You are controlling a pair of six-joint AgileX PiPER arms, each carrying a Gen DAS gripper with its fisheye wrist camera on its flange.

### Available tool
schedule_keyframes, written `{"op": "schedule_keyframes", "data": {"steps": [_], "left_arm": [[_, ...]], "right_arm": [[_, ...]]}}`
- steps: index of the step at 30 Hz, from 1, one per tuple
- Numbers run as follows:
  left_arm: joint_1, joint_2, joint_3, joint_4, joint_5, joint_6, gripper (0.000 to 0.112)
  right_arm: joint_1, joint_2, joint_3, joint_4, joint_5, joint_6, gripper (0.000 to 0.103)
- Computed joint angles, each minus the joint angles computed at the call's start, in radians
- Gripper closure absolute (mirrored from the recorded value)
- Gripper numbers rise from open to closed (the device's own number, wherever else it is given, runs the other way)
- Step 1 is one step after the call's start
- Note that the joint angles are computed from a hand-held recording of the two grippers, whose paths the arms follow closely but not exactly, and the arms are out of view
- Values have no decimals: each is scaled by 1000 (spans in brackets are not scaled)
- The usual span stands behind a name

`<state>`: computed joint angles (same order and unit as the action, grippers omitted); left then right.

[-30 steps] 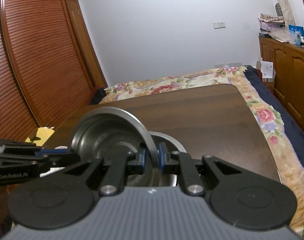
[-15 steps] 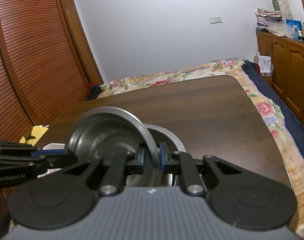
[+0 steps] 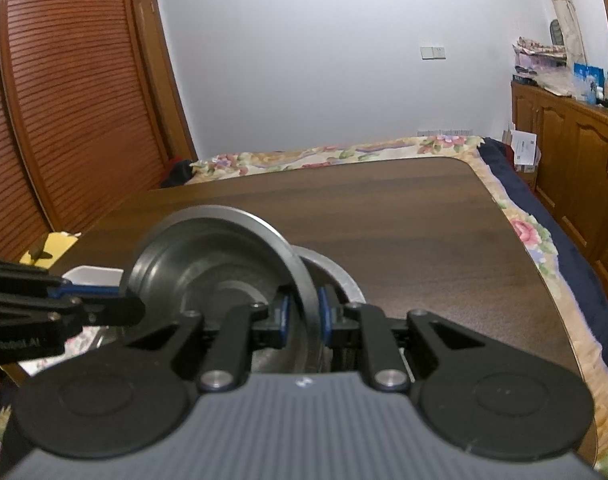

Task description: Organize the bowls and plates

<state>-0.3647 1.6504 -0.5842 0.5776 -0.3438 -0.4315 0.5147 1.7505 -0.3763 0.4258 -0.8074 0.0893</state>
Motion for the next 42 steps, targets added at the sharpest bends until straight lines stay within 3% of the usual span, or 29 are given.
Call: {"op": "schedule_keyframes", "data": {"steps": [13,23,25,29,31,35,38,40,42], "left_arm": [[8,-23,33,-15,-40,10,100],[-17,-51,136,-255,-176,255,97],[-29,-49,152,-319,-206,309,89],[-55,-11,193,-453,-323,391,57],[-63,12,207,-474,-378,395,55],[-82,70,235,-519,-490,440,40],[-86,97,237,-512,-513,438,35],[-90,109,234,-513,-514,437,32],[-95,121,238,-519,-524,448,28]], "right_arm": [[31,-18,-17,88,18,-113,84],[85,-43,72,131,-123,-118,84],[89,-49,95,134,-158,-104,76],[122,-30,135,163,-250,-111,62],[126,-3,150,163,-304,-91,52],[88,54,152,112,-357,-21,46],[45,92,152,48,-387,41,36],[44,116,152,45,-407,59,23],[23,134,144,20,-411,74,20]]}}
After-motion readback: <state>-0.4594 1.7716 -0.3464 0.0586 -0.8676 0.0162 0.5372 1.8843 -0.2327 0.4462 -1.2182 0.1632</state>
